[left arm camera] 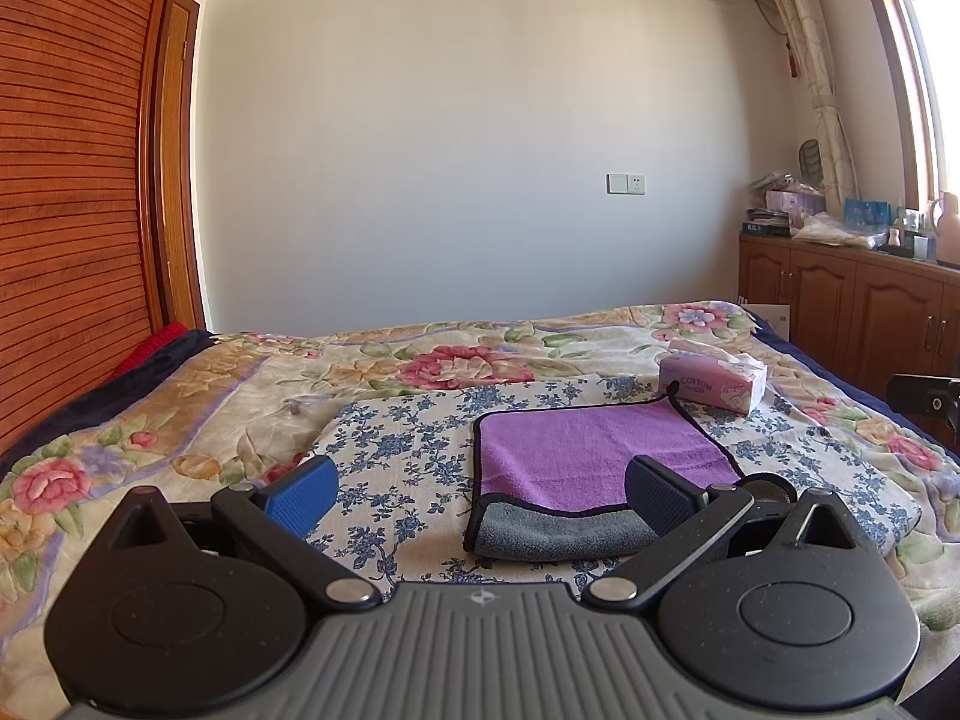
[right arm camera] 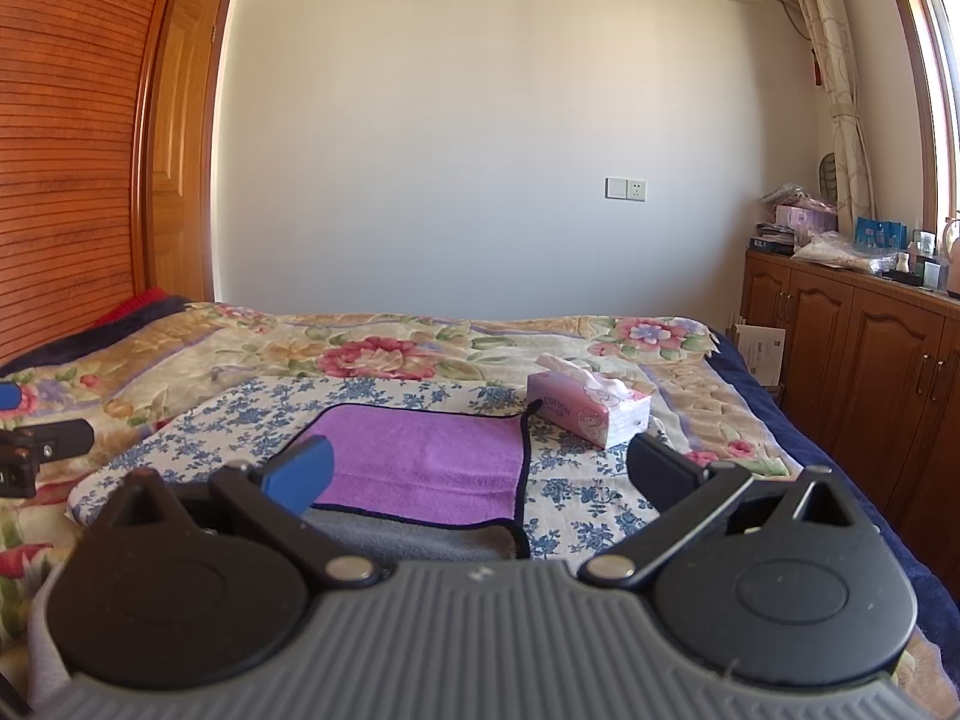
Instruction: Fold towel
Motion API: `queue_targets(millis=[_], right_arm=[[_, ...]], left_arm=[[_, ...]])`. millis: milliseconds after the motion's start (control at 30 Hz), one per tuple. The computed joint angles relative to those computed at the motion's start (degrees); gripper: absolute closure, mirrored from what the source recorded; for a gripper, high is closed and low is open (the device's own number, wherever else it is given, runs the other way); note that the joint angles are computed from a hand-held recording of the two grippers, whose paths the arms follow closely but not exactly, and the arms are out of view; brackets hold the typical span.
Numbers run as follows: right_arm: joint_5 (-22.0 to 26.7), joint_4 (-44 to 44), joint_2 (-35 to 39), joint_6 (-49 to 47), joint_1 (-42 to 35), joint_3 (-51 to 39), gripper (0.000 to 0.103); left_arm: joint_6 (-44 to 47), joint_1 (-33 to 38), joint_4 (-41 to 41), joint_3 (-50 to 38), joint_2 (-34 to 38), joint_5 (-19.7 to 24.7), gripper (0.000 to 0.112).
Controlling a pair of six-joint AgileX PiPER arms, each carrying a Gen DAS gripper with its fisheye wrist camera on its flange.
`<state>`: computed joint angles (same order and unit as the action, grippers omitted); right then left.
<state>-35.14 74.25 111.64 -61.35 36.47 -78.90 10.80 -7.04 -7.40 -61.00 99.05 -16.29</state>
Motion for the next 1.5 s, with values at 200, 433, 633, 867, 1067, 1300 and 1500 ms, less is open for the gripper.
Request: queue_targets(millis=[200, 433, 633, 867, 1067, 1300, 1500], right_arm=[[0.0, 0.3, 0.1, -0.4, 0.0, -0.2, 0.0], [0.0, 0.2, 0.1, -0.4, 0.0, -0.2, 0.0], [0.1, 1.1, 0.0, -1.5, 0.1, -0.6, 0.0], [0.3, 0.3, 0.3, -0.5, 0.0, -0.3, 0.0], [1.0, 1.1, 1.0, -1.6, -0.1, -1.5, 0.0], [2.1, 0.2, 1.5, -0.6, -0.6, -2.0, 0.0], [3.1, 2.7, 3.3, -3.7, -1.0, -4.9, 0.0]], left_arm=[[-0.5, 0.1, 0.4, 0.0, 0.0, 0.0, 0.009], [-0.4, 0.0, 0.3, 0.0, 0.0, 0.1, 0.009], [-0.4, 0.0, 0.2, 0.0, 0.0, 0.0, 0.009], [-0.1, -0.1, -0.2, -0.1, 0.0, 0.3, 0.009], [0.8, -0.7, -1.1, -0.5, 1.3, -0.1, 0.009], [1.3, -0.7, -1.2, -2.3, 2.0, 2.1, 0.009], [1.9, -0.9, -1.0, -5.0, 4.0, 3.9, 0.009]])
